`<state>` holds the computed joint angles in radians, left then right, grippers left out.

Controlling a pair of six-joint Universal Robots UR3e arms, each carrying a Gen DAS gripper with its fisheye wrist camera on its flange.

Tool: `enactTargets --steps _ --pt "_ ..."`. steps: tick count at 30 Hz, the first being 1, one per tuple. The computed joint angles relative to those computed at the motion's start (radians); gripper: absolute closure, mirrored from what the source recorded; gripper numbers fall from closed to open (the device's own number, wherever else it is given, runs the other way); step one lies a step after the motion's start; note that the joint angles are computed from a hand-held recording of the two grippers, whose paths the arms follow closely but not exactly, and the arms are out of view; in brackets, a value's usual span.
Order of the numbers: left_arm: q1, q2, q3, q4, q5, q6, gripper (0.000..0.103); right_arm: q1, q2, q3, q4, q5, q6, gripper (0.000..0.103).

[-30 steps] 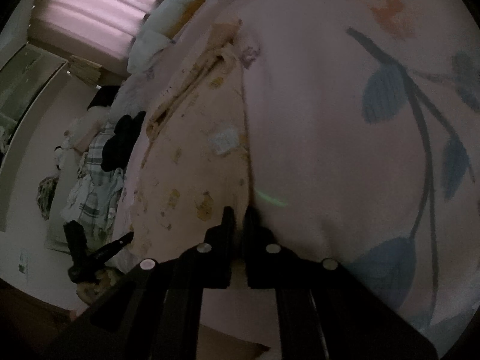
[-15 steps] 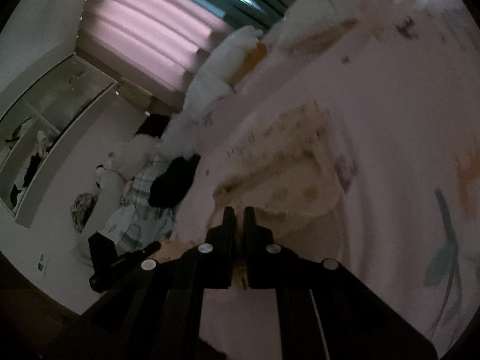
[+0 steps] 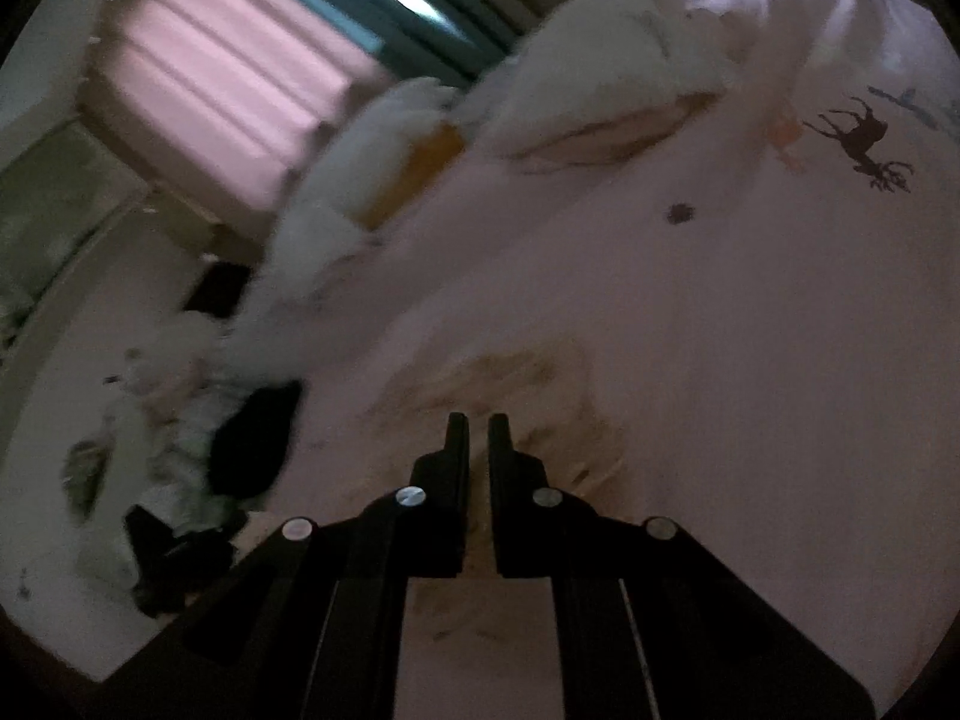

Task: Fold small clothes
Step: 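Lift and fold the garment hem toward the collar with both tools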

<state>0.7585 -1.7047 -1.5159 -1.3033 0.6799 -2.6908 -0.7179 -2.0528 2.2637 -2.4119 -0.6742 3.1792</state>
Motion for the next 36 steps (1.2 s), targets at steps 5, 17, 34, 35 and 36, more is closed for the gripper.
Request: enactTargets --steps 5,17,34,35,36 --pt "-0.126 -0.344 0.269 0.159 0.055 -0.287 0.099 0.1 0.33 -0.119 -0.249 -0.17 0.135 0.096" --pt "0.027 -0.164 0.22 -0.365 0.08 0.127 0.069 -0.021 0.043 -0.124 0.375 0.029 -0.195 0.058" --pt "-0.045 -0.296 0.209 -0.315 -0.05 -0.072 0.058 0.16 0.302 -0.084 -0.015 0.007 0.152 0.05" --pt "-0.051 -0.318 0.227 -0.321 -0.049 -0.09 0.058 0.165 0.327 -0.092 -0.029 -0.003 0.17 0.05" --pt "-0.047 -0.328 0.225 -0.321 -0.066 -0.097 0.058 0.182 0.347 -0.104 -0.051 -0.014 0.205 0.053"
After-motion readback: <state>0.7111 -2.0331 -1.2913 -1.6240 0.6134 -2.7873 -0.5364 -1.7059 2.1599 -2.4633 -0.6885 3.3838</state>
